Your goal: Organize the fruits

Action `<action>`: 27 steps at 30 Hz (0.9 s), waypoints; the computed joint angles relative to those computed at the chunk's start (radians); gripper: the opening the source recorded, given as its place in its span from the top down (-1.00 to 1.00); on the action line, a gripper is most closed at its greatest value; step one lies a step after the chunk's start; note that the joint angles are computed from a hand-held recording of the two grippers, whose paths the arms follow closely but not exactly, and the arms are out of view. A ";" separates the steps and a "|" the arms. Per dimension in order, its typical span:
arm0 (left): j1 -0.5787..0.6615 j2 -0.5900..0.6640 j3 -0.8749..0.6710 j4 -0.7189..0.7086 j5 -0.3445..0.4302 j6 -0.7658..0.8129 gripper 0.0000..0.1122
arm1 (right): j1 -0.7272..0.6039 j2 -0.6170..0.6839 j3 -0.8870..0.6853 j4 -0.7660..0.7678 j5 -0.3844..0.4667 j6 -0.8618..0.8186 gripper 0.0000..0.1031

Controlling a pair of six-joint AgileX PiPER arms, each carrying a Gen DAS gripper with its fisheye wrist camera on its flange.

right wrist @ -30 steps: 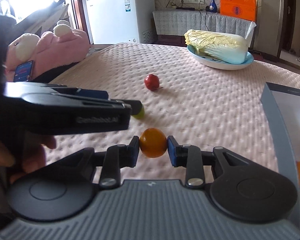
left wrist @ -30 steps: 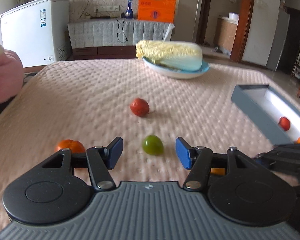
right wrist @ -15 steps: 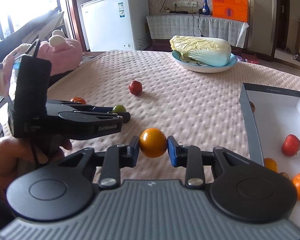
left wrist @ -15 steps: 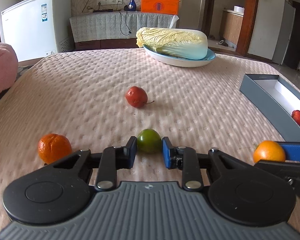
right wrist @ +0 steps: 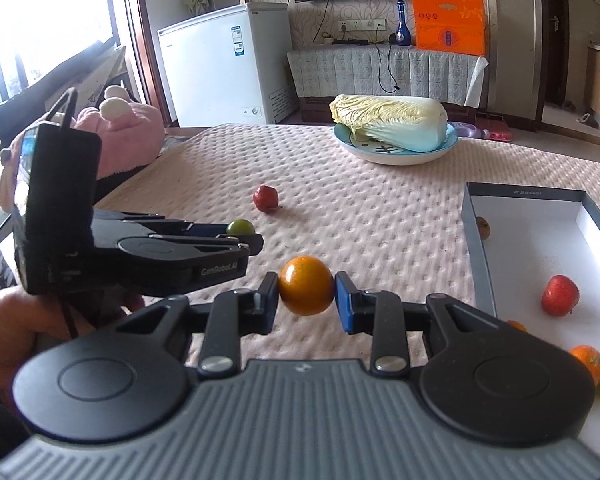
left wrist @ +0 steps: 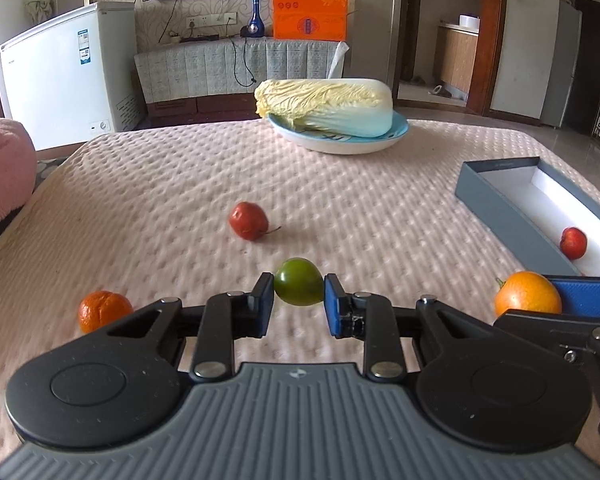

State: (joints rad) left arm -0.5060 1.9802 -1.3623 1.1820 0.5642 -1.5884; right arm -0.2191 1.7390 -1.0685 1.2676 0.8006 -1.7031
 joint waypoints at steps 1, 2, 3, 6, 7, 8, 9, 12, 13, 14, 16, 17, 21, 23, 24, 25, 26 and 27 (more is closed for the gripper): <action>-0.006 0.003 -0.009 -0.005 0.006 0.004 0.44 | -0.007 -0.001 -0.001 0.001 0.005 0.001 0.35; -0.011 0.006 -0.018 -0.011 0.012 0.010 0.44 | -0.015 0.000 -0.004 0.001 0.011 0.003 0.35; -0.017 0.010 -0.029 -0.017 0.015 0.017 0.44 | -0.023 -0.001 -0.006 0.000 0.017 0.006 0.35; -0.036 0.026 -0.060 -0.030 0.028 0.039 0.44 | -0.044 0.001 -0.013 -0.005 0.034 0.009 0.35; -0.041 0.033 -0.071 -0.036 0.032 0.046 0.44 | -0.052 0.000 -0.015 -0.005 0.040 0.006 0.35; -0.045 0.039 -0.082 -0.043 0.037 0.053 0.44 | -0.062 -0.002 -0.014 -0.003 0.048 0.002 0.35; -0.049 0.046 -0.095 -0.052 0.043 0.062 0.44 | -0.070 -0.002 -0.015 -0.001 0.055 -0.001 0.35; -0.061 0.065 -0.131 -0.071 0.052 0.080 0.44 | -0.094 -0.001 -0.020 -0.002 0.069 -0.003 0.35; -0.067 0.073 -0.143 -0.075 0.055 0.086 0.44 | -0.102 0.001 -0.023 -0.005 0.073 -0.002 0.35; -0.072 0.080 -0.155 -0.081 0.057 0.095 0.44 | -0.110 0.003 -0.028 -0.007 0.076 -0.001 0.35; -0.082 0.097 -0.183 -0.093 0.067 0.118 0.44 | -0.127 0.008 -0.035 -0.010 0.086 -0.002 0.35; -0.086 0.103 -0.193 -0.095 0.069 0.122 0.44 | -0.135 0.009 -0.038 -0.012 0.090 -0.001 0.35; -0.097 0.126 -0.233 -0.119 0.078 0.148 0.44 | -0.166 0.017 -0.051 -0.013 0.106 0.000 0.35; -0.104 0.135 -0.250 -0.125 0.082 0.156 0.44 | -0.180 0.020 -0.057 -0.014 0.113 0.001 0.35; -0.107 0.139 -0.259 -0.128 0.084 0.161 0.44 | -0.186 0.022 -0.060 -0.015 0.116 0.001 0.35; -0.110 0.145 -0.269 -0.135 0.086 0.171 0.44 | -0.192 0.024 -0.063 -0.015 0.118 0.001 0.35; -0.113 0.150 -0.280 -0.142 0.089 0.180 0.44 | -0.197 0.026 -0.065 -0.015 0.121 0.001 0.35; -0.117 0.156 -0.292 -0.147 0.093 0.187 0.44 | -0.203 0.028 -0.068 -0.016 0.125 0.001 0.35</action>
